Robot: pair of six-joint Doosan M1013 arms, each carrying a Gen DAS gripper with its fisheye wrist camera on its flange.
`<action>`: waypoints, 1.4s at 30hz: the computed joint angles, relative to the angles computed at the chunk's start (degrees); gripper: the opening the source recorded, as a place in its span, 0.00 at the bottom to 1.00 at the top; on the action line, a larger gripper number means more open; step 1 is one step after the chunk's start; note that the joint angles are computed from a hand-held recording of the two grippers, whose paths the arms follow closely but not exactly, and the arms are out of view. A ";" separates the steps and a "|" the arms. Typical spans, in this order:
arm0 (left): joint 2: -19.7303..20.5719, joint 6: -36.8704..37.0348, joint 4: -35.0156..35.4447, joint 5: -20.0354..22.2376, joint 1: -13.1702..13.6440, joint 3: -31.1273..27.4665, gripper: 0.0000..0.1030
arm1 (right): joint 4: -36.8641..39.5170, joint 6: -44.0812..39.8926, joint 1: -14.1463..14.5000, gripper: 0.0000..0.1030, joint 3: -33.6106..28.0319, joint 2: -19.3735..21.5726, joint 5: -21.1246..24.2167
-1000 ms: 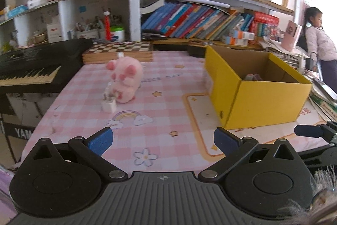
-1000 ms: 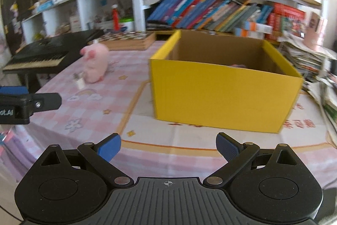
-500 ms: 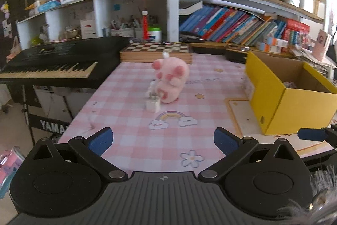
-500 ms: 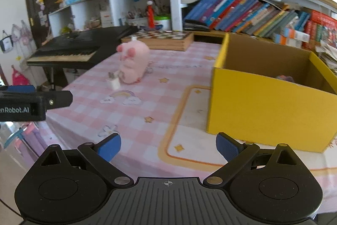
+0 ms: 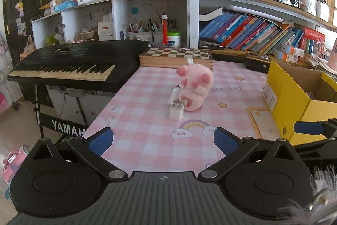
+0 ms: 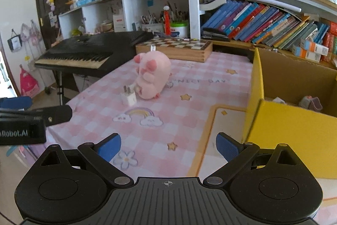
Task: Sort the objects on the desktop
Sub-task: 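Close left gripper on the white plug charger while right gripper grasps the pink plush pig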
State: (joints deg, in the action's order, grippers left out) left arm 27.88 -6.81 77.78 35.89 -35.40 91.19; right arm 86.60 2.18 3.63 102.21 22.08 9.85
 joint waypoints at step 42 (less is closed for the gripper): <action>13.30 26.50 -18.28 -10.02 7.07 -15.91 0.58 | -33.35 34.50 0.52 0.94 -25.41 15.78 12.96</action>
State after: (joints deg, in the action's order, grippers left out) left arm 41.19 19.69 59.50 25.87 -28.33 75.28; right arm 53.25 36.69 4.14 76.80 37.86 22.81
